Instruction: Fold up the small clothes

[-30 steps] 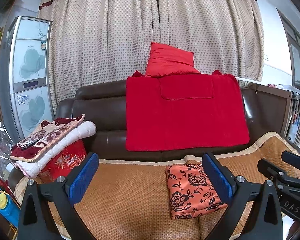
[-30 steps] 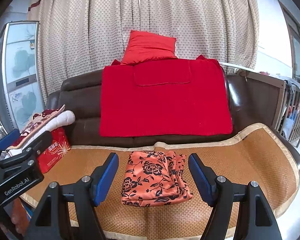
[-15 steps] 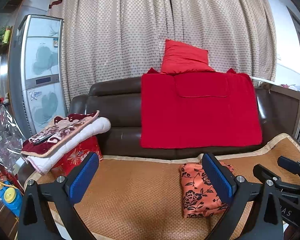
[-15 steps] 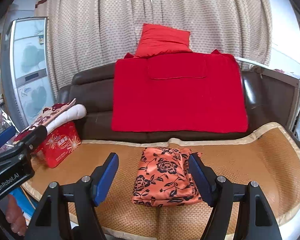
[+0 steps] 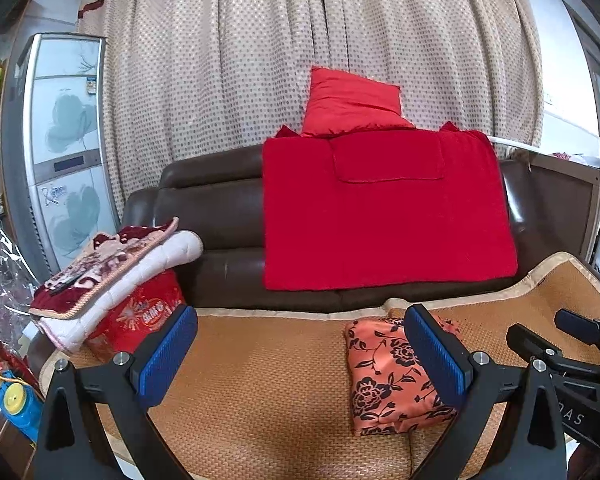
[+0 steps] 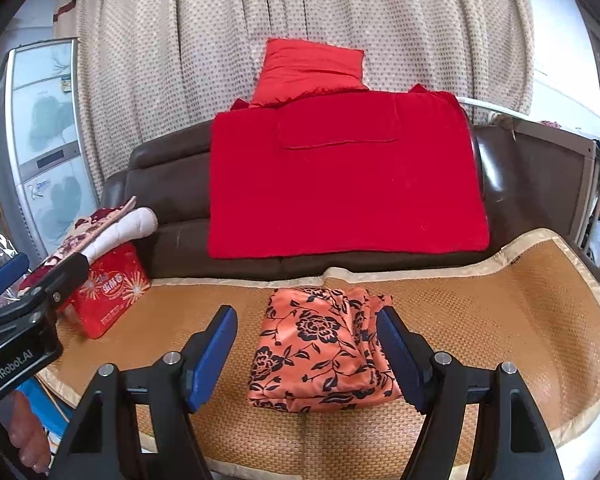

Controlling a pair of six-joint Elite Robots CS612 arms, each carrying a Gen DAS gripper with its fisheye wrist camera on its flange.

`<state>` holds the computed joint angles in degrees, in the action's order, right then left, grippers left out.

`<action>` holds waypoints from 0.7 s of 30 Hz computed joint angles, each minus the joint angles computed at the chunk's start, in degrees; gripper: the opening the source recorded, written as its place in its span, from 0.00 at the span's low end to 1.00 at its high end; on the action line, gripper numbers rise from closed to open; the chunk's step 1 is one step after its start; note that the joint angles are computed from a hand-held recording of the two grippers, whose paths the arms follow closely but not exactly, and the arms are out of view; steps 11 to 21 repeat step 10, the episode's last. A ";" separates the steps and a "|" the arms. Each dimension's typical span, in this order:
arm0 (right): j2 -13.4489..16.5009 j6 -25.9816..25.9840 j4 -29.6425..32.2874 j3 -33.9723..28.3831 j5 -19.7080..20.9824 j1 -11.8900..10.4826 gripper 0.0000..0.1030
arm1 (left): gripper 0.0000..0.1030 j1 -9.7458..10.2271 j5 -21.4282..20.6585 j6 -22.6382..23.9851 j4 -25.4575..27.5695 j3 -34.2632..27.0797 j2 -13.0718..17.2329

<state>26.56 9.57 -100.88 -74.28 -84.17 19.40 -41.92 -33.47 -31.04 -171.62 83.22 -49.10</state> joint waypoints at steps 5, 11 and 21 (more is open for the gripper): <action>-0.33 0.30 0.17 1.69 -1.29 -0.12 0.74 | 1.00 0.98 -3.38 1.55 -0.52 -2.06 1.68; -0.25 1.47 -1.19 3.28 -2.67 -0.64 0.74 | 1.00 2.29 -7.19 4.60 -6.49 -4.50 4.20; -0.25 1.47 -1.19 3.28 -2.67 -0.64 0.74 | 1.00 2.29 -7.19 4.60 -6.49 -4.50 4.20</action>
